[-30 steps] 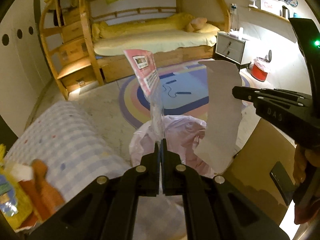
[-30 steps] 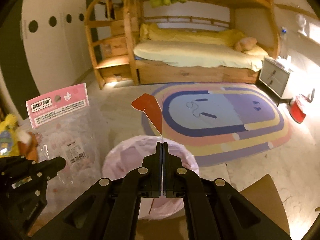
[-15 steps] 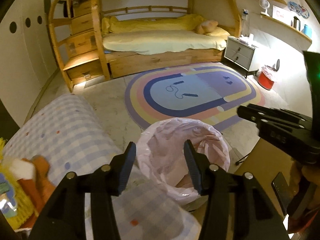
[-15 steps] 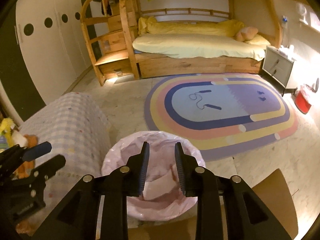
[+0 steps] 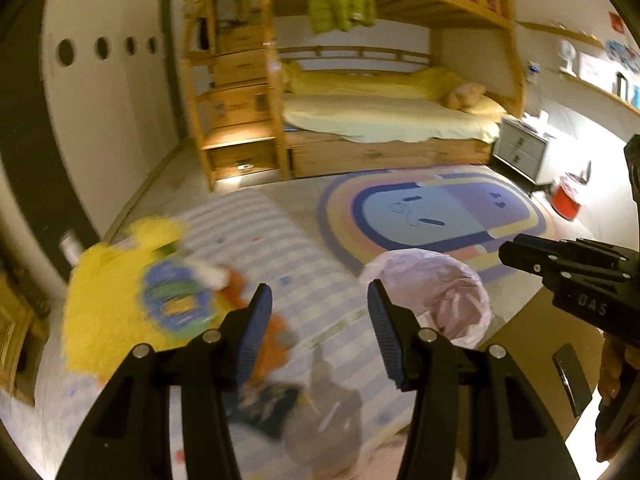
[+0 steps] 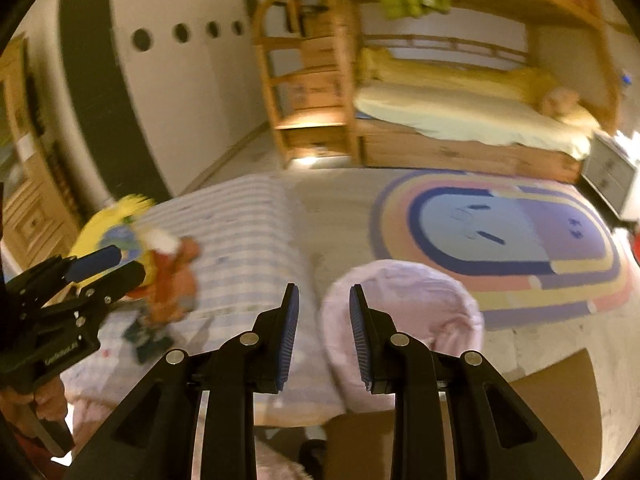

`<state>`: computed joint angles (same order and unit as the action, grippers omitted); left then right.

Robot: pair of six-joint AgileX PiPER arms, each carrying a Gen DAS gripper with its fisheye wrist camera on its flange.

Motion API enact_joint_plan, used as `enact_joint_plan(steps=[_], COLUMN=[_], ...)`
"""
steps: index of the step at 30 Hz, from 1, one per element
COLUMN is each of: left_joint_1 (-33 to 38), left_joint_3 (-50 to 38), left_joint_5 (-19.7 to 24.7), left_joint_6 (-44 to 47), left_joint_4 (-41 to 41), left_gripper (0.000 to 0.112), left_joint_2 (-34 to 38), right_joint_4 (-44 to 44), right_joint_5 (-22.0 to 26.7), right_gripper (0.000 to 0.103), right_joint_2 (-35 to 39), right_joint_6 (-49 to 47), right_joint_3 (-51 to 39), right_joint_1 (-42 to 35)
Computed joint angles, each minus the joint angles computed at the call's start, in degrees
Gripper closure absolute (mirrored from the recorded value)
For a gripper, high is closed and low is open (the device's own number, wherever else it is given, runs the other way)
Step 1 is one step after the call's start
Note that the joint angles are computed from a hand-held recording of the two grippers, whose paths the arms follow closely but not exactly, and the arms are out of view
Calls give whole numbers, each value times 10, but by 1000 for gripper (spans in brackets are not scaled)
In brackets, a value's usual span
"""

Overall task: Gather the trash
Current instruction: 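Move both open tools back over the table, then grasp the yellow foam fruit net with the left tool and lift it, then grasp the teal snack wrapper with the right tool while the left tool holds the net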

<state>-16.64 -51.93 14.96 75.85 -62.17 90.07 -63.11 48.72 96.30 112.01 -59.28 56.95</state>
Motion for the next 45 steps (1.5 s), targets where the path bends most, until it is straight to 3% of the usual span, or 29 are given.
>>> enact_joint_plan(steps=[6,10,12,20,24,26,28,31,37,39,41,45], left_joint_1=[117,199,223,251,261,262,265,262,246,244,242,246], left_joint_3=[26,3,-25,-94,-150,-159,-165,-150,-105,-87,-76,-57], left_joint_5=[33,61,74,95,156,168,182,178,138,128,123,121], left_joint_6=[25,8,-20,-32,-55,-58,-52,-15,66,105,124,152], left_joint_4=[-9,0,23,41,54,55,51,27,-45,-82,-103,-123], left_gripper=[64,48,43,42,53,64,81,99,102,102,102,102], left_joint_2=[-30,-9,15,88,137,150,158,148,101,78,56,26], right_joint_4=[36,59,66,111,122,124,126,129,119,118,130,199], right_joint_5=[-19,-18,-18,-24,-28,-30,-33,-35,-46,-63,-91,-133], right_gripper=[65,52,51,50,50,50,50,50,50,48,37,37], right_joint_2=[72,117,133,184,190,191,192,189,189,194,203,256], right_joint_6=[-99,-160,-179,-259,-269,-267,-267,-265,-266,-268,-284,-371], right_joint_3=[-114,-186,-211,-286,-291,-289,-289,-285,-276,-272,-272,-319], right_joint_1=[14,22,24,10,7,7,6,7,4,2,-4,-16])
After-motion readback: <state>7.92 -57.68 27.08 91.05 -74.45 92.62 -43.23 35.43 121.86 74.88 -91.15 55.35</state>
